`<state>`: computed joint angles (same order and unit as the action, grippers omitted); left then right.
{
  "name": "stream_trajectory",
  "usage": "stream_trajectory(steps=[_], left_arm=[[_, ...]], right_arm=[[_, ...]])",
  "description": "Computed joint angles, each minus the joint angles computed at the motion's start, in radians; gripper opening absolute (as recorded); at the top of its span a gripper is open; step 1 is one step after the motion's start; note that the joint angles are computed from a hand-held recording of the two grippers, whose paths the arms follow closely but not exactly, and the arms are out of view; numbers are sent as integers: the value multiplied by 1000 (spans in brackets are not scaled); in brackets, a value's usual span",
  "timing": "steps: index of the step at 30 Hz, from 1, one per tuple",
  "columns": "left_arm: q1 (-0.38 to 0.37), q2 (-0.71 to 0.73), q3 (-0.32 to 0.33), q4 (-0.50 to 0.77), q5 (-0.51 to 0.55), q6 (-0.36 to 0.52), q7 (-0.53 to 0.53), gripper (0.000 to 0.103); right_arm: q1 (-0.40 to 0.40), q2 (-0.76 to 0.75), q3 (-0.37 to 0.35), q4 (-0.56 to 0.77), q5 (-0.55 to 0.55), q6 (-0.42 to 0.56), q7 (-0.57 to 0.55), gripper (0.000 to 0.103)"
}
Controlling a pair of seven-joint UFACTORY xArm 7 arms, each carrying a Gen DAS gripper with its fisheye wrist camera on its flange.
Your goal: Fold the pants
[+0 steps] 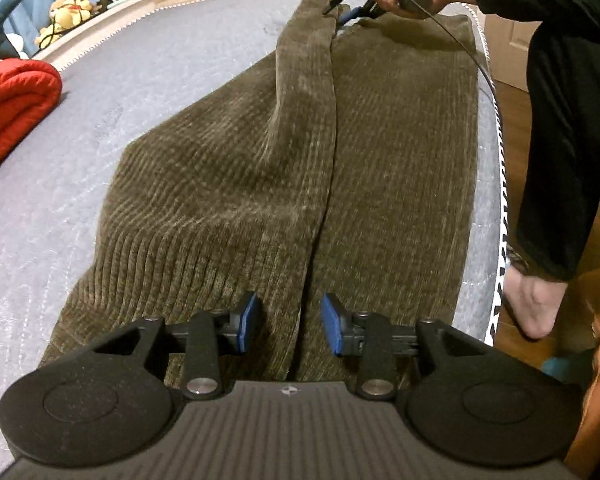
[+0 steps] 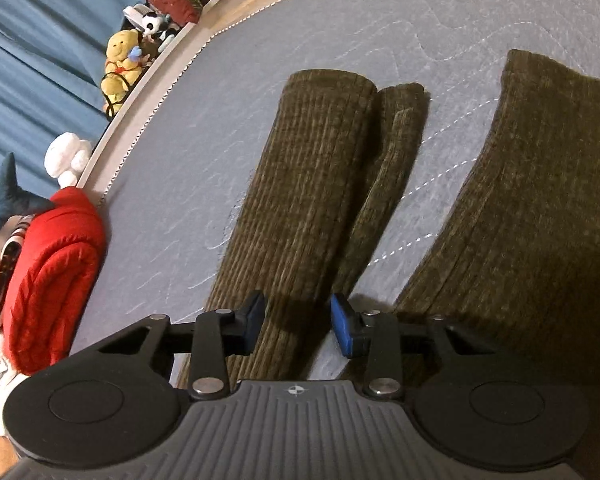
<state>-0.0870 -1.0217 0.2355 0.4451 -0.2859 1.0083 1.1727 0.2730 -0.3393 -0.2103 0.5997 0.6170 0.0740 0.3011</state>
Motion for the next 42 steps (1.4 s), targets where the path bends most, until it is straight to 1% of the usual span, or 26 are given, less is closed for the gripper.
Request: stream_trajectory(steps=[2,3,4,5,6,7,9,10,11,12,13,14,16,18,21,24,25,26,28,30,33,35,36,37,39,42], left_arm=[[-1,15,10,8,1,-2,12,39],[1,15,9,3,2,-13,19,39],[1,20,4,1,4,-24,23,39],[0,22,0,-3,5,-30,25,39],[-1,23,-3,-4,7,-33,28,39],[-3,21,-7,-11,10,-44,36,39],[-2,22,-20,-23,24,-68,45,35],[-1,23,-23,-28,28,-81,48,26],[-1,25,-26,-28,31,-89,46,24],[-2,29,-23,-23,32,-89,45,18],[-4,30,-20,-19,30,-89,44,14],[-6,30,-16,-13,27,-86,41,12],[-11,20,-6,-1,21,-72,46,9],[-13,2,6,12,18,-55,57,9],[-16,-22,41,56,5,8,70,8],[-13,-39,83,104,-11,100,82,8],[-11,-40,94,119,-12,140,87,8],[-8,-31,100,135,-10,185,87,8],[4,1,103,169,11,290,87,8],[26,23,78,178,43,358,90,8],[42,28,44,178,58,387,110,9],[43,49,49,209,28,407,99,11],[40,54,58,226,0,415,95,18],[36,54,63,239,-29,416,89,31],[21,49,67,265,-94,396,81,46],[-6,46,33,281,-165,307,59,46]], right_arm=[[5,12,-1,9,-3,-6,-7,40],[-7,19,10,13,-16,-7,-2,37],[-36,24,36,14,-41,-7,17,24],[-50,25,50,14,-59,-8,30,14],[-23,20,25,14,-44,-13,6,9],[-18,15,19,12,-44,-20,0,6],[-40,-5,38,2,-76,-30,5,4],[-36,-21,35,-5,-86,-39,0,3],[-44,-40,39,-15,-102,-46,3,3],[-55,-64,44,-30,-119,-51,8,3],[-75,-93,56,-44,-142,-49,19,3],[-106,-121,75,-53,-170,-38,36,3],[-203,-192,138,-66,-238,27,92,3],[-300,-266,202,-61,-319,124,158,3],[-369,-422,232,-80,-397,244,231,2],[-457,-599,272,-79,-492,455,321,2],[-490,-655,292,-70,-537,557,347,2],[-503,-705,298,-72,-564,629,370,2],[-499,-791,293,-91,-607,737,386,2],[-476,-825,278,-113,-628,819,386,2],[-450,-824,231,-161,-626,878,377,5],[-465,-820,220,-196,-630,848,399,8],[-468,-821,186,-213,-617,822,400,13],[-477,-822,147,-228,-600,794,401,24],[-510,-799,89,-246,-572,714,404,38],[-564,-755,28,-254,-556,640,370,39]])
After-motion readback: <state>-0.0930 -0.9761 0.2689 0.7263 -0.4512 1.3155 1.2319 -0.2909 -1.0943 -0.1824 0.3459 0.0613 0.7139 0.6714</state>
